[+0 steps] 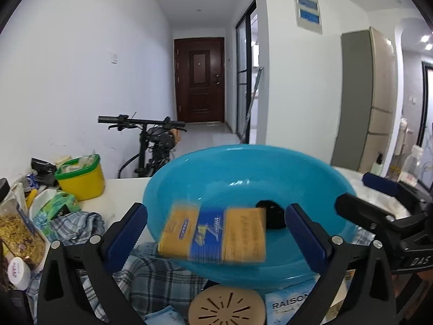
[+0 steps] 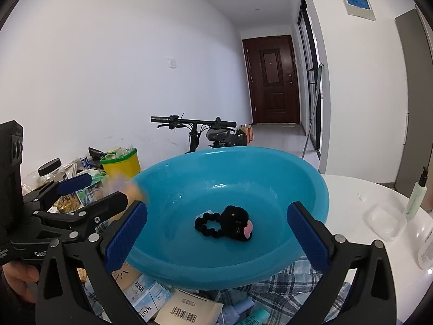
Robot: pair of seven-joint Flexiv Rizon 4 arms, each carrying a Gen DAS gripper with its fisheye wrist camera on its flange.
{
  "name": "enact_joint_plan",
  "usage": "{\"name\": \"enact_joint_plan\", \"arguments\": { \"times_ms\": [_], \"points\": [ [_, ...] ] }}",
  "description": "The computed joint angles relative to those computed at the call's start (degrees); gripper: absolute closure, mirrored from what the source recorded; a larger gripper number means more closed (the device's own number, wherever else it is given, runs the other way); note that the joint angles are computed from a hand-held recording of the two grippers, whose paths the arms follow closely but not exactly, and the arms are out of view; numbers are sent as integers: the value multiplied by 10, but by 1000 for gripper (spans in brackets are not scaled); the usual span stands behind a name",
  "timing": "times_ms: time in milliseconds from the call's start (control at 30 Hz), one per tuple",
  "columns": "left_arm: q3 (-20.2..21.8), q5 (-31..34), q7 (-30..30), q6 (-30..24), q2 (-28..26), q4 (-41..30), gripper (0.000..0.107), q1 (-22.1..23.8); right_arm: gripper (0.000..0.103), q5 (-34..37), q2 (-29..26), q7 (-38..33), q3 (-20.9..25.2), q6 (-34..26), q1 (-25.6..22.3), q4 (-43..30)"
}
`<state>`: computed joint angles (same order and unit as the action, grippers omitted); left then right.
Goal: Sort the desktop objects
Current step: 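Lower the Liqun box into the basin and open the left gripper, then move the left gripper back over the shirt toward another Liqun box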
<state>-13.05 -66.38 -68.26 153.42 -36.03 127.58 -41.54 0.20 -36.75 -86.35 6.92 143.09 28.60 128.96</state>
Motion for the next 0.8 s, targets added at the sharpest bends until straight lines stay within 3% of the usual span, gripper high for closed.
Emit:
{"name": "enact_joint_plan", "arguments": {
  "times_ms": [100,600,800],
  "points": [
    [-4,-20,17,-4,-1,-7,4,-3,0,4,1,-3,-2,-3,3,0],
    [7,33,-57,-20,21,34,4,11,0,5,4,-6,0,-5,3,4],
    [9,9,-21,-28,19,22,4,-5,0,-2,3,1,3,-7,-2,4]
  ]
}}
